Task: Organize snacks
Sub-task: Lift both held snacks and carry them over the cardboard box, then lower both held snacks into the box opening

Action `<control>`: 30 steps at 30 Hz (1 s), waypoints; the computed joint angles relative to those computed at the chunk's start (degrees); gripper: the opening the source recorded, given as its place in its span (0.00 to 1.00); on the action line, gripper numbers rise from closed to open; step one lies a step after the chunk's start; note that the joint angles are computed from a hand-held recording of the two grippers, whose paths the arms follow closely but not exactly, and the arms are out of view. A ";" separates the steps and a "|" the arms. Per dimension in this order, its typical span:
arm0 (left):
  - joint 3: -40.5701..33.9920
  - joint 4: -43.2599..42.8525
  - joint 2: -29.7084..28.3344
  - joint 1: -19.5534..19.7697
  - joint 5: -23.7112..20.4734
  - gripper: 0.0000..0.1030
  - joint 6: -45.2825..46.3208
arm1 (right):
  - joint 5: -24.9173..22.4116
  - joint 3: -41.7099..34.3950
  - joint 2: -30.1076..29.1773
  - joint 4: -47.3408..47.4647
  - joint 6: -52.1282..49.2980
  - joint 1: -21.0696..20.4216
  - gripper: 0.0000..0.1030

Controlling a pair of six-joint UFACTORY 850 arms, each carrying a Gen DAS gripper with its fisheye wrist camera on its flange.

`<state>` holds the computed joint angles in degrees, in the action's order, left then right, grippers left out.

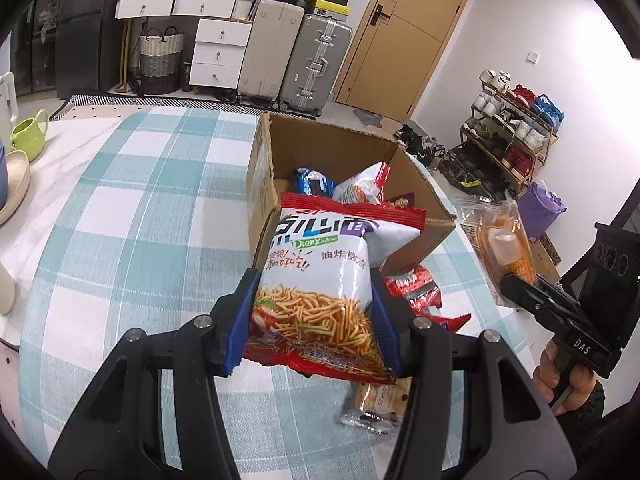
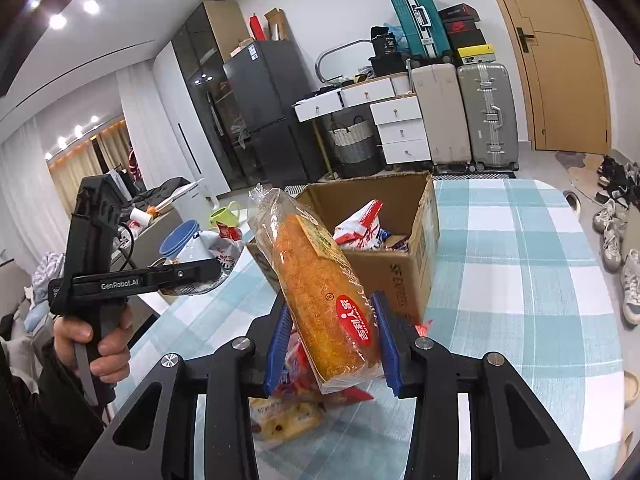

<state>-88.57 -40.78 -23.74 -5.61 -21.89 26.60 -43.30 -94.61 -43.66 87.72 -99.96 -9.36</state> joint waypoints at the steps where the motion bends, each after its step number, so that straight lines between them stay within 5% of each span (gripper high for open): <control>1: -0.33 -0.29 -0.12 0.01 -0.03 0.49 0.29 | 0.09 -0.64 -0.29 -0.20 0.66 0.11 0.38; 17: -11.88 5.58 -5.99 -0.72 -1.59 0.49 -4.51 | 3.17 -10.95 -4.96 -3.04 10.50 1.75 0.38; 30: -26.32 19.39 -14.91 -2.60 -4.15 0.49 -16.63 | 7.20 -20.63 -10.08 -8.06 19.80 3.37 0.38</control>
<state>-114.89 -21.39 -38.66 -8.22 -26.04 9.97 -36.10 -115.24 -53.74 79.66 -80.16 -6.00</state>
